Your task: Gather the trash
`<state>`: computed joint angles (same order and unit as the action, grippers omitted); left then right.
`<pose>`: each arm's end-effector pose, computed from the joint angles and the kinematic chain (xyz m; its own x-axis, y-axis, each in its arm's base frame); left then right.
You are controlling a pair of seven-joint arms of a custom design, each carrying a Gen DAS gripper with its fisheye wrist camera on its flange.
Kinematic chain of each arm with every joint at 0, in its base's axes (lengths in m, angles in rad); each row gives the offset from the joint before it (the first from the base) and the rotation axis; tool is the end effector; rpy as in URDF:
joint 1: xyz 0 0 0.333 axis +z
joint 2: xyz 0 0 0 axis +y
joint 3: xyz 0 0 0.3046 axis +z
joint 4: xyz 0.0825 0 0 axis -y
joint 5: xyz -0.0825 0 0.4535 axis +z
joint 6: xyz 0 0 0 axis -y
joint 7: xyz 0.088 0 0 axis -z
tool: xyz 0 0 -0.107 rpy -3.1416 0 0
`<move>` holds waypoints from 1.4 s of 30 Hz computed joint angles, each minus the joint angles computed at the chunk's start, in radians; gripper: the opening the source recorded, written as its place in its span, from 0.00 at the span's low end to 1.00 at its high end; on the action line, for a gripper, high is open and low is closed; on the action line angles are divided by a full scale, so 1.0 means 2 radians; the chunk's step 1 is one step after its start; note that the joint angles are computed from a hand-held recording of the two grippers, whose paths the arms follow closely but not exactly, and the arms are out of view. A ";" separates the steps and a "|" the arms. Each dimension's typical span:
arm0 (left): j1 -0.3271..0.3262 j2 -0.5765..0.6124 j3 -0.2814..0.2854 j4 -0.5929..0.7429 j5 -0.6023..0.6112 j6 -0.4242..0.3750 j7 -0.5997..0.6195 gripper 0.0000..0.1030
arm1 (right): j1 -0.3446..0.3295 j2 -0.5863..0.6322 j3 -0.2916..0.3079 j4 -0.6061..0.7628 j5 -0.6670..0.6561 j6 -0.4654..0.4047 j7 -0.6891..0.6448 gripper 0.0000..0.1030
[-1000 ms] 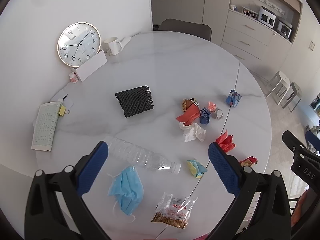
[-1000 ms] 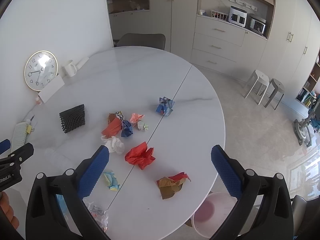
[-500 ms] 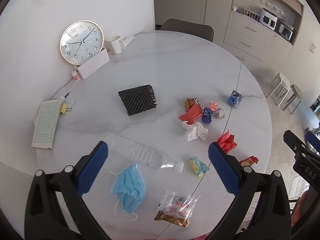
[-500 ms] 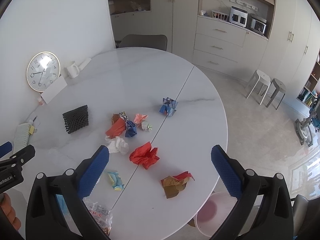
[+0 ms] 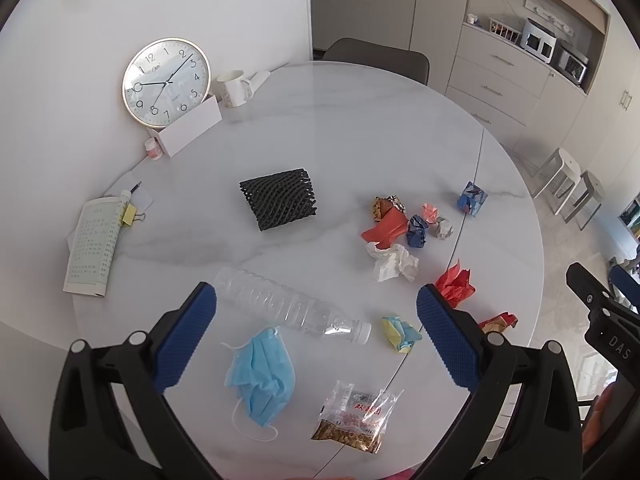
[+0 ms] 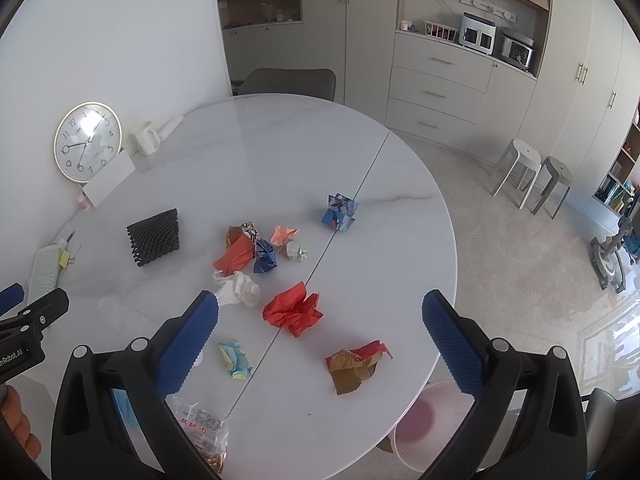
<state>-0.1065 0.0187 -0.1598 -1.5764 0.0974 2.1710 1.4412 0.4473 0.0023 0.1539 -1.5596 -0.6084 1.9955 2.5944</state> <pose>0.6530 -0.1732 0.6660 -0.1593 -0.9870 -0.0234 -0.8224 0.1458 -0.5499 0.5647 0.3447 0.6748 -0.2865 -0.9581 0.0015 -0.7132 0.2122 -0.6680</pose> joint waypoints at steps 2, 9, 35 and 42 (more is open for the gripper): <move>0.000 0.000 0.000 0.000 -0.001 0.000 0.001 0.93 | 0.000 0.000 0.000 0.000 -0.001 0.000 0.000 0.98; 0.000 0.003 0.000 0.005 -0.001 -0.004 -0.001 0.93 | 0.001 0.001 0.000 0.002 -0.001 -0.002 0.001 0.98; -0.001 0.003 0.000 0.003 0.001 -0.005 -0.005 0.94 | 0.001 0.001 -0.001 0.002 0.002 -0.002 -0.002 0.98; 0.000 -0.002 0.001 -0.009 -0.004 0.004 0.006 0.93 | 0.000 -0.003 -0.001 -0.008 0.004 0.011 0.000 0.98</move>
